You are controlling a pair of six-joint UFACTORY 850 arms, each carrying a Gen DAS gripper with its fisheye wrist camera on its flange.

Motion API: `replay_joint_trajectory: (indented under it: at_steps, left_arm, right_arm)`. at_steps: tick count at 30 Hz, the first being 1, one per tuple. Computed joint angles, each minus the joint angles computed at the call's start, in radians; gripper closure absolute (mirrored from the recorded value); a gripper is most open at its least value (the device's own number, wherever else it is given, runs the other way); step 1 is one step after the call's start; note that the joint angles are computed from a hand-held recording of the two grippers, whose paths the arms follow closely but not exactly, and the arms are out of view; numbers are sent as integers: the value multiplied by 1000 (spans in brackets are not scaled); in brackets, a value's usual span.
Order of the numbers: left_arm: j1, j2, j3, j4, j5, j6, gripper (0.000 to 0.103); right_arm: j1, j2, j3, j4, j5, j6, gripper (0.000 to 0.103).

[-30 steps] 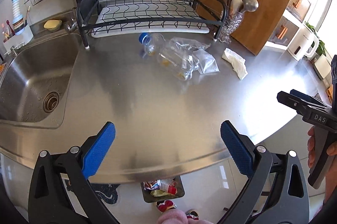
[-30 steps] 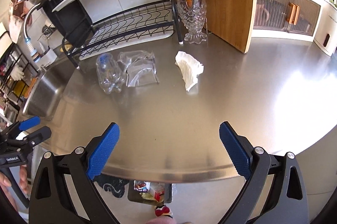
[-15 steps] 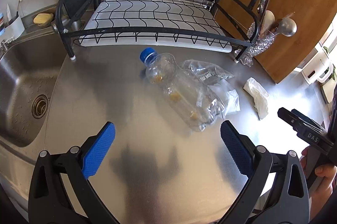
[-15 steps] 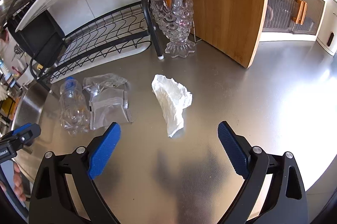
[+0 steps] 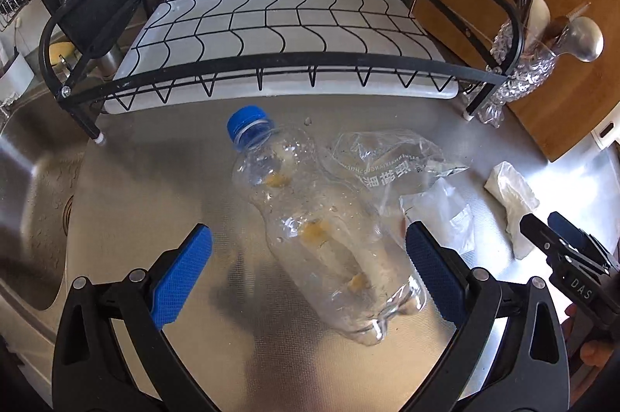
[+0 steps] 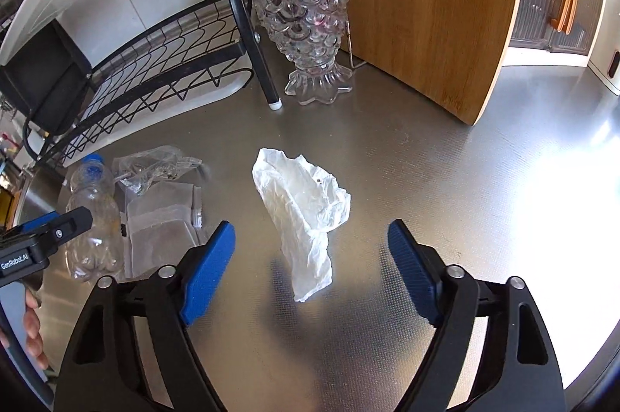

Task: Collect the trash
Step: 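Grasp the clear blue-capped bottle with left tool while right tool grasps crumpled tissue, then carry the bottle and tissue down to the bin and release both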

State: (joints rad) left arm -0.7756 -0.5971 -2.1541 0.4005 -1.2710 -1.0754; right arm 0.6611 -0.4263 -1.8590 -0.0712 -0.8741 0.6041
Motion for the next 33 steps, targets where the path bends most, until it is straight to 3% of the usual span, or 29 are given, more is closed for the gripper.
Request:
replay_joint_trajectory:
  at_steps: [2, 3, 5, 6, 8, 19, 33]
  left_arm:
    - [3, 12, 27, -10, 8, 6, 9]
    - [4, 22, 46, -14, 14, 6, 15]
    - [5, 45, 84, -29, 32, 16, 27]
    - [6, 54, 99, -35, 36, 22, 38]
    - [3, 69, 121, -26, 27, 25, 41]
    - [-48, 214, 308, -9, 37, -79, 43]
    - [-262, 348, 407, 89, -88, -301, 43]
  right_arm:
    - [-1, -15, -13, 3, -13, -10, 37]
    - [-1, -20, -16, 6, -17, -16, 44]
    - [-1, -30, -25, 20, -31, -38, 68]
    - [1, -32, -28, 21, -37, -46, 87]
    - [8, -31, -28, 18, -44, -56, 95]
    - [48, 78, 94, 124, -13, -143, 97]
    - [134, 282, 253, 153, 19, -166, 97]
